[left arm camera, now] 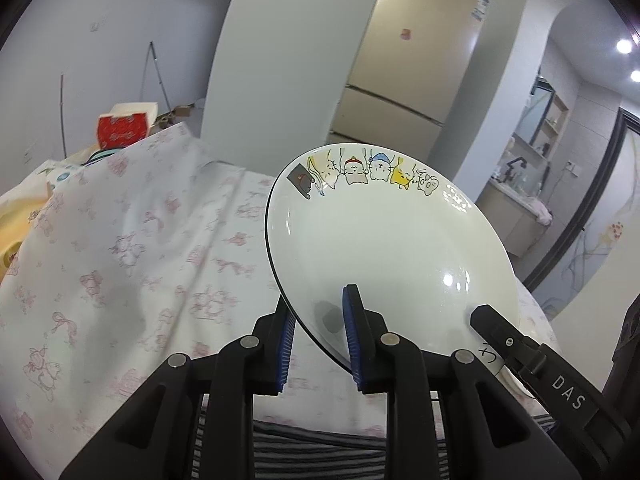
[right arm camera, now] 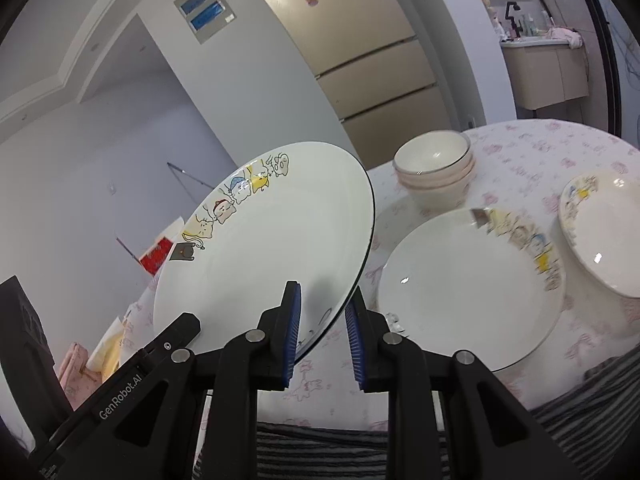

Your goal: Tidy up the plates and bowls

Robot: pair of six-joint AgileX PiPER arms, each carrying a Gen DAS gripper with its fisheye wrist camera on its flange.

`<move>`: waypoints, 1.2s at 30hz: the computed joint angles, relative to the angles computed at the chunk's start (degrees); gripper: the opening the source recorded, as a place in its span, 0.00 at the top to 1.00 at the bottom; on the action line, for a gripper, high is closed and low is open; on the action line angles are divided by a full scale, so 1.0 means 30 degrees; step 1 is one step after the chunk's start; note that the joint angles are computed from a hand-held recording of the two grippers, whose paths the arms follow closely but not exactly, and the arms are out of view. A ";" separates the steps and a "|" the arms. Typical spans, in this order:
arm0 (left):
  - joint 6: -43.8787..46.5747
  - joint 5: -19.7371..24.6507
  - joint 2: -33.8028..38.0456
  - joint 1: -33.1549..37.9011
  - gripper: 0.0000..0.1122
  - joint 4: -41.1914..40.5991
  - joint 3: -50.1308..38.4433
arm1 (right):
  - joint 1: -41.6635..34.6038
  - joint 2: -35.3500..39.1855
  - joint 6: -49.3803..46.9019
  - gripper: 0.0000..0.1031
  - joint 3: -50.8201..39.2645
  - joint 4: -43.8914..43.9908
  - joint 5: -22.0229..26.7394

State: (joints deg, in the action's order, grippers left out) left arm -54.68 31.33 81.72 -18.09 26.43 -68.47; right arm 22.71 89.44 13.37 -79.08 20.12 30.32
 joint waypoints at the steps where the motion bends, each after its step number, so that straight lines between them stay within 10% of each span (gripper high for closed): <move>1: -0.0327 0.0198 0.0075 -0.0401 0.77 0.0322 -0.0234 | -0.0233 -0.0227 -0.0186 0.79 0.0198 0.0206 0.0019; 36: -0.0709 -0.0781 0.6055 -0.3869 0.75 -0.1208 -0.2059 | -0.5868 -0.1087 -0.6731 0.79 0.5344 0.5024 0.0060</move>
State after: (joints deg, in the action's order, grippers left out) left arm -56.81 28.99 99.88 -29.70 22.80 -74.65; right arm 5.11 86.18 -6.82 -63.05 35.19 30.50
